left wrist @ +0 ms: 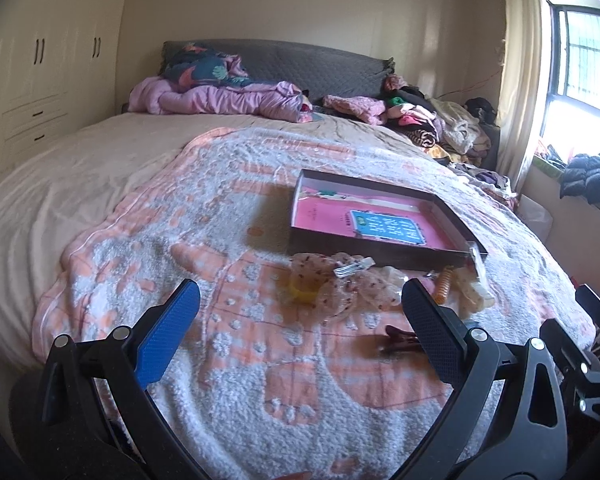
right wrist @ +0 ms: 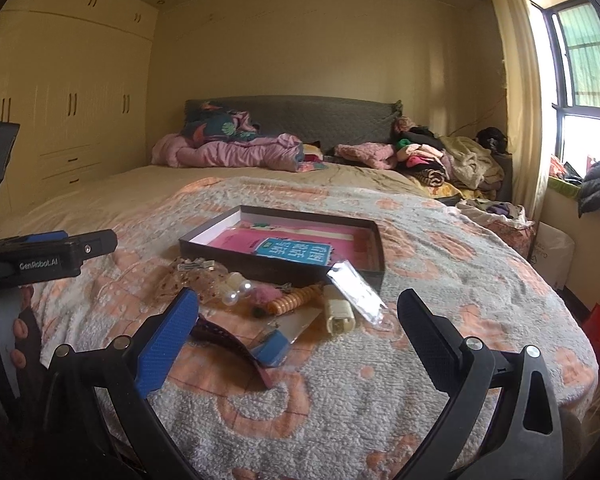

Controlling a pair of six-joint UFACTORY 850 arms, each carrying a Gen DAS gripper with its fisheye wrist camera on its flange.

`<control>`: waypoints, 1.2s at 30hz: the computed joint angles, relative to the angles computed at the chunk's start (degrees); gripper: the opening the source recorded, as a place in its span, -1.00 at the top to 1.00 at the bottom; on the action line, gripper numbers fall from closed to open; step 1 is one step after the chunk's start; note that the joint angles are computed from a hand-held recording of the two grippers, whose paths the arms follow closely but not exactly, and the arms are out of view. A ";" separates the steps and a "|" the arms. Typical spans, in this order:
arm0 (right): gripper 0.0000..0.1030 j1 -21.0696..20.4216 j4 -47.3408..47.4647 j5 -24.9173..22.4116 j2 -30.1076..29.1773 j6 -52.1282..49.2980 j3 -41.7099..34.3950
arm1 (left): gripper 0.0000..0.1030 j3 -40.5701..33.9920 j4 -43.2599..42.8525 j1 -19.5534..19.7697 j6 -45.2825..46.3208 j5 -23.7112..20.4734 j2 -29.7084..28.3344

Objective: Organize jewelry
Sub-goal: 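Grasp the polka-dot bow clip with the left tool while the right tool grasps the blue clip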

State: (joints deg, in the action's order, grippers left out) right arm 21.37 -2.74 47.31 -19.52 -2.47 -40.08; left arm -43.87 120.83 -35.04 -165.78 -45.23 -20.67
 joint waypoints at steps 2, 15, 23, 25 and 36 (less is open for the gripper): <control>-0.88 0.07 -1.36 -2.17 -0.87 1.34 -1.44 | -0.78 0.13 -0.06 0.72 -0.25 0.68 0.03; -0.88 1.13 -1.48 -11.82 -6.51 1.92 -9.06 | -0.78 -1.37 6.08 6.24 -4.26 6.98 -2.23; -0.63 0.59 -3.91 -18.30 -9.64 7.77 -13.10 | -0.78 -6.10 15.47 8.81 -7.07 12.42 -6.17; -0.57 0.25 -6.26 -19.89 -10.30 11.04 -14.11 | -0.78 -7.56 16.47 8.99 -6.63 13.92 -7.26; 0.18 -1.76 -22.43 -25.23 -13.42 31.55 -18.25 | -0.37 -14.31 25.04 9.53 -8.42 21.04 -11.80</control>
State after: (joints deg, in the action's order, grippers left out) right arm 19.61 -25.18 22.08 -32.94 29.08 -58.33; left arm -58.18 145.87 -25.51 -174.20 -24.19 -32.48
